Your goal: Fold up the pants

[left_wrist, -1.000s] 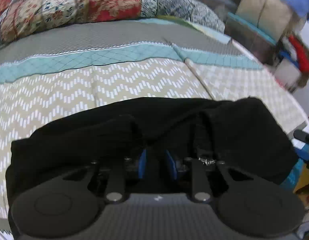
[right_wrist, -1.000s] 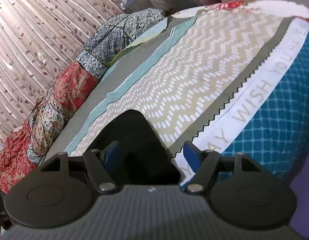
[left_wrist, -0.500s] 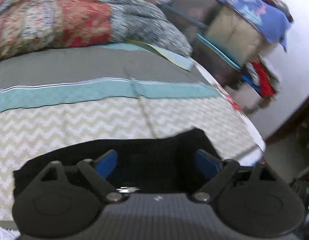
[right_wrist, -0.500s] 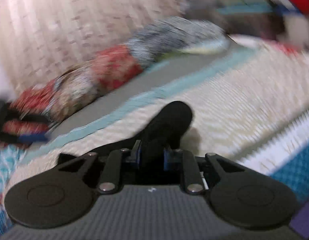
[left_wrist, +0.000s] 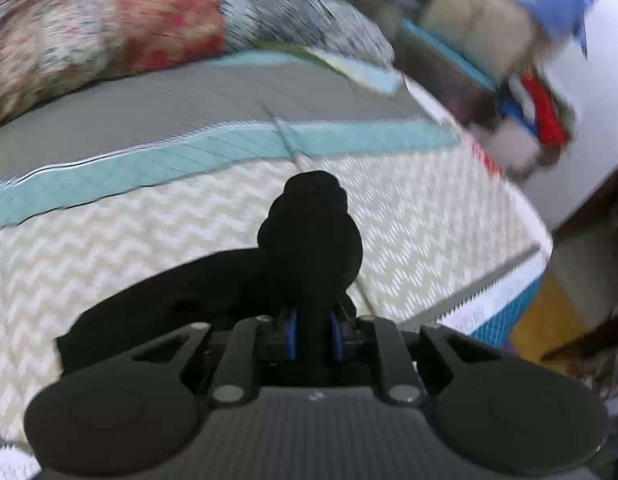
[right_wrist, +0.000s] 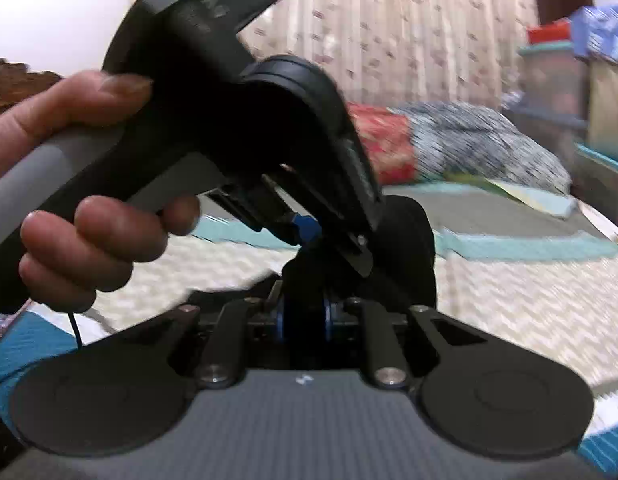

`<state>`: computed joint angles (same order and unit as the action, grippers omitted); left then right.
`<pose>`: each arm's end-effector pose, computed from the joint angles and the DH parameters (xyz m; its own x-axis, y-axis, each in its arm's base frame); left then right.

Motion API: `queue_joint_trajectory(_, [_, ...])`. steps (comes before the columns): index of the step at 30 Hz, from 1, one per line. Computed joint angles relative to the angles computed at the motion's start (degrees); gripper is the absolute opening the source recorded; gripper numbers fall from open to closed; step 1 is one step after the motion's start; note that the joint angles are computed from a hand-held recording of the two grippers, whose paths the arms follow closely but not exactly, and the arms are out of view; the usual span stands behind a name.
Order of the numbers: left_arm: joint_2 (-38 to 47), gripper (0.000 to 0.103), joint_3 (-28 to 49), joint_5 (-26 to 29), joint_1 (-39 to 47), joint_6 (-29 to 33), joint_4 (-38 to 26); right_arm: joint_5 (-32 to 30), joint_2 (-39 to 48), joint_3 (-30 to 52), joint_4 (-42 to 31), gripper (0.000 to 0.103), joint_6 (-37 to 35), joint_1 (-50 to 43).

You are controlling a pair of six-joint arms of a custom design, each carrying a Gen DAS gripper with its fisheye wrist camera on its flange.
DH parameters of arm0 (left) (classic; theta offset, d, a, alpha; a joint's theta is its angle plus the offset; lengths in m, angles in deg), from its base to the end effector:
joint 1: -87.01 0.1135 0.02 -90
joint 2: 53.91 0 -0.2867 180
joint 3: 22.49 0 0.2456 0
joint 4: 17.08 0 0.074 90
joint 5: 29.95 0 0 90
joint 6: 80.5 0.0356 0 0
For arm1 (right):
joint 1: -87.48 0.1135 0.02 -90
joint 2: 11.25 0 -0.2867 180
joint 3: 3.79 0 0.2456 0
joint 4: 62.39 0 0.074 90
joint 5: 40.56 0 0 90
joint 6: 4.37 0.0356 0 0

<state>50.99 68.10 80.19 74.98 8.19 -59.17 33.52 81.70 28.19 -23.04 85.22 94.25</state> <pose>0.3800 -0.0935 0.2404 -0.8232 0.1535 -0.5467 0.3633 0.8823 -0.2994 0.2516 0.0397 0.1452 -0.3632 -0.0501 -0.9303 -0.3692 0.9245 0.0944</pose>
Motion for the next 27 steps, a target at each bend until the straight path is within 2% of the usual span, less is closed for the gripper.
queue_joint_trajectory(2, [-3.0,0.015,-3.77,3.12,5.15,0.12,1.6,0.77,0.29,0.26,1.29,0.02,0.15,3.64])
queue_joint_trajectory(6, [-3.88,0.015,-8.99,8.03,15.11,-0.32,3.73,2.06,3.16,2.88,0.22,0.021,-0.28,11.51])
queue_joint_trajectory(9, [-1.12,0.015,-13.09,10.27,21.45,-0.54,7.03,-0.37,7.75,5.79,-2.51,0.03,-0.55,14.92])
queue_joint_trajectory(11, [2.04,0.015,-15.09,10.36,24.04,-0.95,10.15,-4.95,10.01,7.99,-7.18,0.042,-1.64,15.18])
queue_joint_trajectory(14, [7.51,0.02,-15.83,9.69,25.26,-2.26,13.23,-8.25,9.56,7.95,-11.73,0.042,-1.92,13.64])
queue_joint_trajectory(18, [8.2,0.026,-18.95,9.22,25.29,-4.04,18.92,-11.8,2.64,2.56,-11.42,0.043,-0.71,7.21])
queue_joint_trajectory(20, [7.11,0.032,-19.35,9.47,25.28,-4.1,18.52,-13.89,0.88,2.44,-12.31,0.043,2.01,1.77])
queue_joint_trajectory(22, [5.14,0.053,-20.21,9.25,25.46,-4.35,17.9,-15.42,1.15,3.38,-13.03,0.043,4.58,-3.23])
queue_joint_trajectory(25, [0.81,0.074,-22.8,8.05,25.16,-4.49,17.69,-15.14,2.4,4.4,-14.72,0.042,6.12,-6.27])
queue_joint_trajectory(27, [-2.2,0.08,-25.21,5.85,24.13,-3.39,18.58,-15.17,4.13,4.54,-13.08,0.041,8.0,-4.88])
